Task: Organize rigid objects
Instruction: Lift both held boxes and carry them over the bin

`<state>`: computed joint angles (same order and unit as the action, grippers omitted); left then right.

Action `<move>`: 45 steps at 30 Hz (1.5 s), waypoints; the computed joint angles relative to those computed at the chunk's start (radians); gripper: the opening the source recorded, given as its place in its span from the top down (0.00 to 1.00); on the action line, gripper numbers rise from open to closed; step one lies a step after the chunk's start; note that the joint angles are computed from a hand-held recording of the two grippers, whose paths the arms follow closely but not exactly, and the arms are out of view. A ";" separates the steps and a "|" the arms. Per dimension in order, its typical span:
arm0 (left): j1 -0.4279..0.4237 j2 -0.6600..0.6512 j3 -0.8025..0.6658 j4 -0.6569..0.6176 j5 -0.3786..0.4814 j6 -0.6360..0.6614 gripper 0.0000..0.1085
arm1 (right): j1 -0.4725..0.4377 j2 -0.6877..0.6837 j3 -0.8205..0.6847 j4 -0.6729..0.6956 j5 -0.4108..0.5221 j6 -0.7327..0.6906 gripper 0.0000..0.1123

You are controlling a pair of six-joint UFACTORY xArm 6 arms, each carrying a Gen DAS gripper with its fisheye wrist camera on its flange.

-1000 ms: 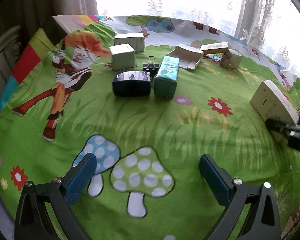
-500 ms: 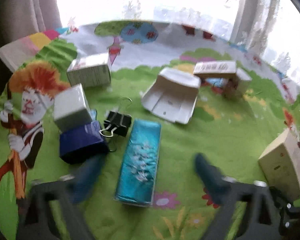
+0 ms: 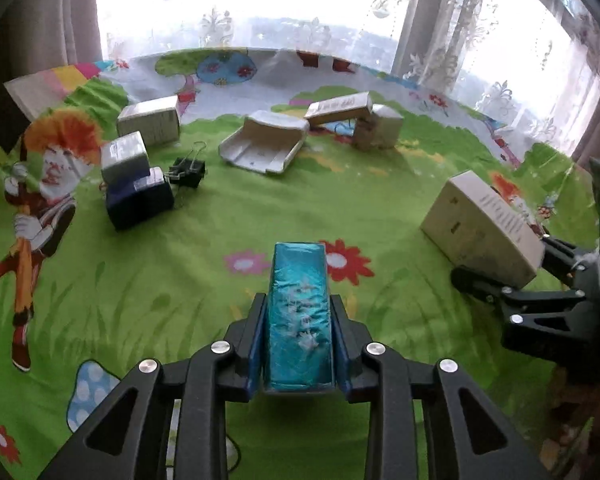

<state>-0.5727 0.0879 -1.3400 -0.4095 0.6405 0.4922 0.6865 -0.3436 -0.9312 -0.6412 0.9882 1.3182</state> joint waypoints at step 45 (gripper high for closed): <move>-0.185 -0.603 0.476 -0.294 -0.768 0.184 0.73 | 0.742 0.108 -0.292 -0.766 0.953 0.451 0.51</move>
